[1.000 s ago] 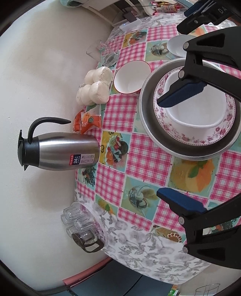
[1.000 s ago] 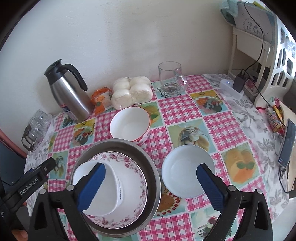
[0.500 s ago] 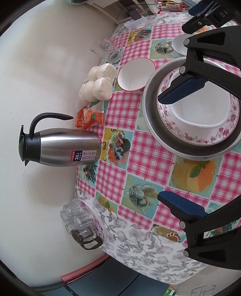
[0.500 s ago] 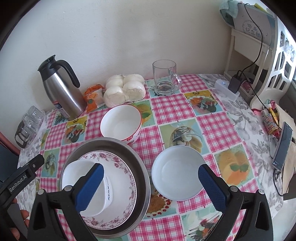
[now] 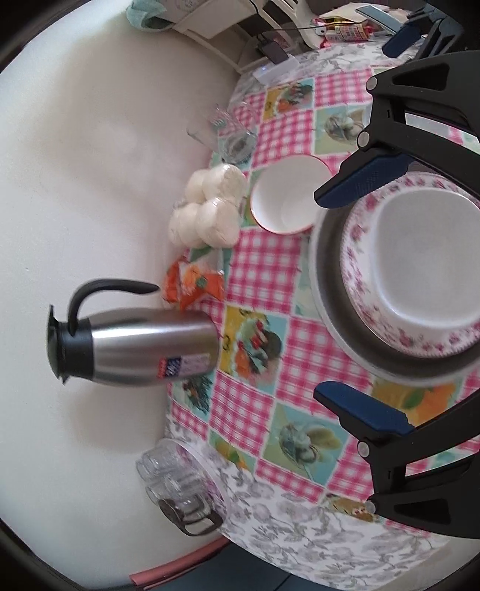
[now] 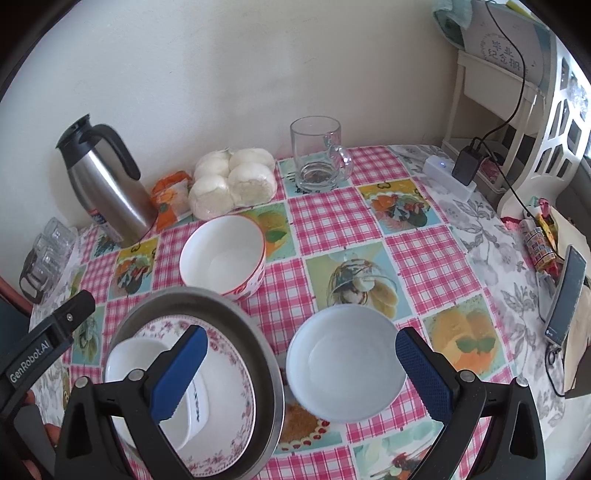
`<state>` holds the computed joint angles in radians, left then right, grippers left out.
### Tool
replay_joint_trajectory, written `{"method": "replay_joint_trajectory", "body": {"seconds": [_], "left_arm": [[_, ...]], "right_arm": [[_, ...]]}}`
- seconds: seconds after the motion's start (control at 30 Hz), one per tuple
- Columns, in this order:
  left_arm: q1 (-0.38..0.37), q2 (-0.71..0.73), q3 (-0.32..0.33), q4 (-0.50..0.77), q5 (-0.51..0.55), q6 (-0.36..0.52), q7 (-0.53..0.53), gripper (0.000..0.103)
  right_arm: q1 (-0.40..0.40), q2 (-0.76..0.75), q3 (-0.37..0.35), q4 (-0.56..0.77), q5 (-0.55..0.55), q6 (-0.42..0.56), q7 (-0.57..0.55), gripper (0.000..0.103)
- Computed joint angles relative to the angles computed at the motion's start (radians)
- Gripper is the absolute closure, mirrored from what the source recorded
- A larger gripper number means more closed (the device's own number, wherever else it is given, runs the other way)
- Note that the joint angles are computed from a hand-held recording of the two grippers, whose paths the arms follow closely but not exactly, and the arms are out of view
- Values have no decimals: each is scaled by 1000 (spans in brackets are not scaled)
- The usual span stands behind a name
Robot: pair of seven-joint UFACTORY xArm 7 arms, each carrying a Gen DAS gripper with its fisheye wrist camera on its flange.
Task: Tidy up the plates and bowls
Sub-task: 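Move both tools toward the red-rimmed white bowl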
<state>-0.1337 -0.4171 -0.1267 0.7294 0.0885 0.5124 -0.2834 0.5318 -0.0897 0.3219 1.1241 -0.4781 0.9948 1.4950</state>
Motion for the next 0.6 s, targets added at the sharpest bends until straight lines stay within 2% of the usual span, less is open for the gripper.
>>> {"method": "replay_joint_trajectory", "body": {"seconds": [0.1, 0.17, 0.27, 0.37, 0.53, 0.6], "left_arm": [[-12, 23, 3, -6, -13, -61, 6, 8], [-18, 46, 3, 3, -19, -68, 11, 8], [-23, 87, -2, 24, -11, -69, 21, 8], [-31, 132, -3, 59, -7, -32, 39, 8], [-51, 197, 25, 98, -72, -22, 72, 8], [-47, 217, 24, 110, -67, -24, 72, 8]], "right_arm": [[-7, 2, -8, -10, 2, -18, -3, 0], [-13, 5, -12, -16, -1, -29, -1, 0], [-20, 14, -18, -18, -15, -42, 6, 0], [-28, 24, -27, -26, -33, -86, 6, 0], [-34, 61, -41, -30, -84, -157, 9, 0], [-36, 77, -51, -35, -99, -197, 11, 0]]}}
